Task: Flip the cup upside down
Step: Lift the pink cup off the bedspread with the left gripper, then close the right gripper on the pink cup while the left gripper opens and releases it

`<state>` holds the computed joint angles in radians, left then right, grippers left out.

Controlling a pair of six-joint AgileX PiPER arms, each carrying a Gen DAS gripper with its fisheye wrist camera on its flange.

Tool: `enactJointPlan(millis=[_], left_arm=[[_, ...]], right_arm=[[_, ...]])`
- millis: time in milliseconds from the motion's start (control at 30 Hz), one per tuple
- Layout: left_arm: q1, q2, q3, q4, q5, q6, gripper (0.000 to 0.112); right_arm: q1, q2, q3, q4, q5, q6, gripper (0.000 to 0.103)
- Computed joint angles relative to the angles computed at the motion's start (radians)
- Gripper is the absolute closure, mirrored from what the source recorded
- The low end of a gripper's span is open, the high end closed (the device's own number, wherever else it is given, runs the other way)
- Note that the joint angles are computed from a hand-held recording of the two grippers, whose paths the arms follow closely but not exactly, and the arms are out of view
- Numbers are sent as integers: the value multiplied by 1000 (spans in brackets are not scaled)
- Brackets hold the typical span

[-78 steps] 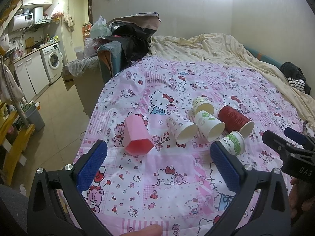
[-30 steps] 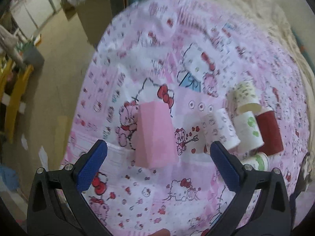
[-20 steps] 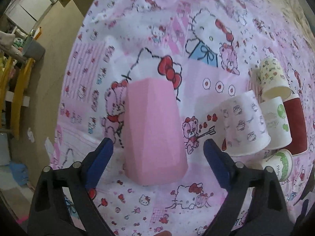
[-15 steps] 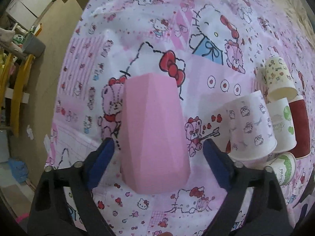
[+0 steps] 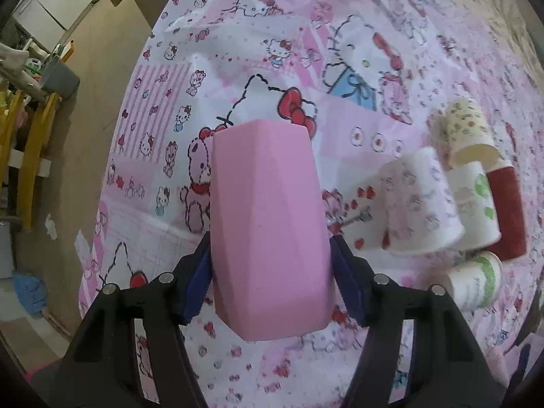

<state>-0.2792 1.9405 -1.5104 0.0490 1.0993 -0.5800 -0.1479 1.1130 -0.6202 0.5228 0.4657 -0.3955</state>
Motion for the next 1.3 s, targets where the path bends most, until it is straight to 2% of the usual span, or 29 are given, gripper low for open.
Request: enactJointPlan(millis=[333,433,533,667,900,1200,1267,1300], left_arm=[[-104,-274,303,-171,-69,52,50],[-179,-340,390,-200,-83,21,50],[-262,-339,433,-240,-91,-13,50],[-342,-316,464,-224,-120,-53,50],[-363,-275,511,-217,-173,-74,50],[-384,-270,526,-198,-200,-74,48],[-386,-254,517,-201,-206,-70,45],[-387,-246,511,-215,-216,-58,37]], right_arm=[[-33,-10,-5,22,28,-20,0],[-43,-23,-3,31,38,-30,0],[-45,-26,-4,28,44,-25,0],[-67,-45,0,37,61,-40,0],[-111,-48,3,81,88,-89,0],[-146,-63,9,112,92,-130,0],[-167,-64,10,135,108,-147,0],[-168,-61,7,133,109,-145,0]])
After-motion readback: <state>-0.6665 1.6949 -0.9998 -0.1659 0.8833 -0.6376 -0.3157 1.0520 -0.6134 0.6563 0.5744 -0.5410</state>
